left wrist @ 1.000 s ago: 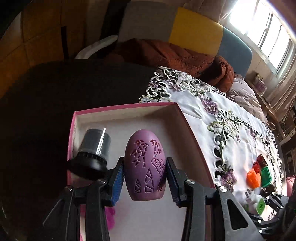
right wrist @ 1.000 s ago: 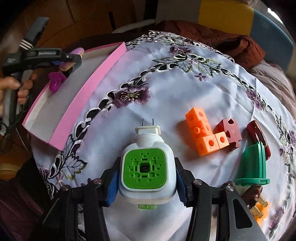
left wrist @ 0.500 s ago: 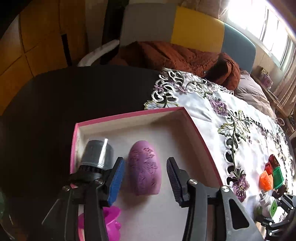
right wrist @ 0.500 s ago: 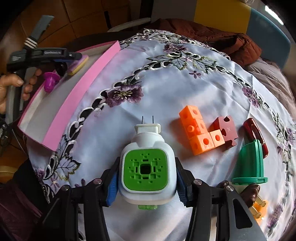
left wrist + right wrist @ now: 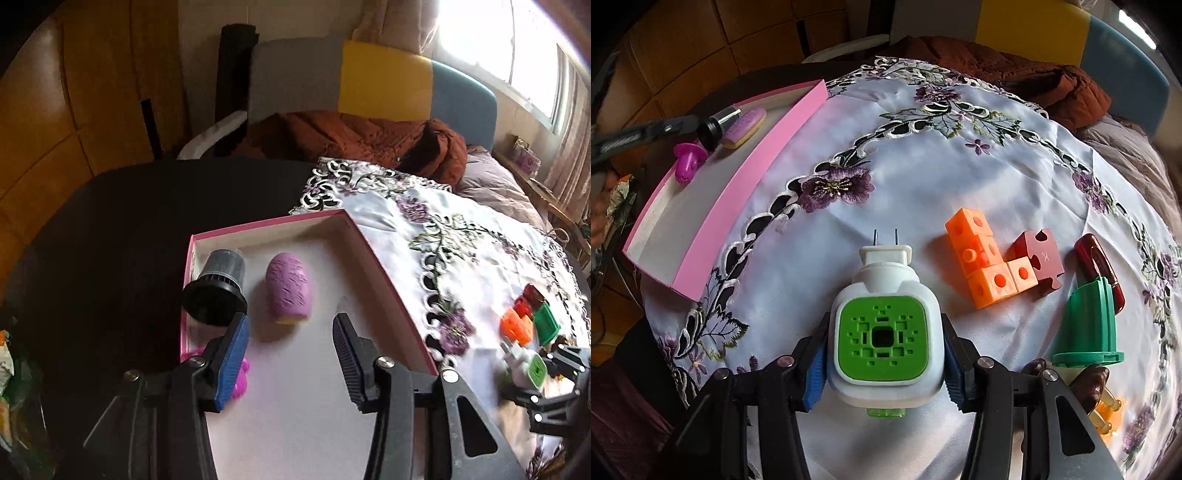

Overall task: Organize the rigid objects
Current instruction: 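Withdraw the left gripper from the tray while the right gripper holds the plug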

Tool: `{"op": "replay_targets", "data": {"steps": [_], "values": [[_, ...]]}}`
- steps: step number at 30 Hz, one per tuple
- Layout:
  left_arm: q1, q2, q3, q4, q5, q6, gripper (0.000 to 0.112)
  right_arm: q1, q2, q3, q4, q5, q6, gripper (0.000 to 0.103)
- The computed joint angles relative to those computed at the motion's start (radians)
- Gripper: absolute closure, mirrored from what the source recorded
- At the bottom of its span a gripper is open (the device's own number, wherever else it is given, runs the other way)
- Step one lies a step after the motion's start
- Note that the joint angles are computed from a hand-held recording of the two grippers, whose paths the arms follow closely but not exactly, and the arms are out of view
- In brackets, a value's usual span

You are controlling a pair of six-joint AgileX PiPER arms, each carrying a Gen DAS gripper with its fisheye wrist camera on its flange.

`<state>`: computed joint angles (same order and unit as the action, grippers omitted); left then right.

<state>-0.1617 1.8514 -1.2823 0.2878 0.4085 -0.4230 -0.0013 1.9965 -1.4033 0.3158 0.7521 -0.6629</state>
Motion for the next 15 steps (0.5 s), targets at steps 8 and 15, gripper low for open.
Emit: {"op": "replay_targets", "data": {"steps": [8, 15], "values": [[-0.019, -0.110, 0.127, 0.062, -0.039, -0.087, 0.065, 0.005, -0.003, 0.009, -0.005, -0.016, 0.000, 0.051], [-0.005, -0.153, 0.193, 0.046, -0.046, -0.082, 0.065, 0.005, -0.002, 0.008, -0.007, -0.018, 0.010, 0.051]]}}
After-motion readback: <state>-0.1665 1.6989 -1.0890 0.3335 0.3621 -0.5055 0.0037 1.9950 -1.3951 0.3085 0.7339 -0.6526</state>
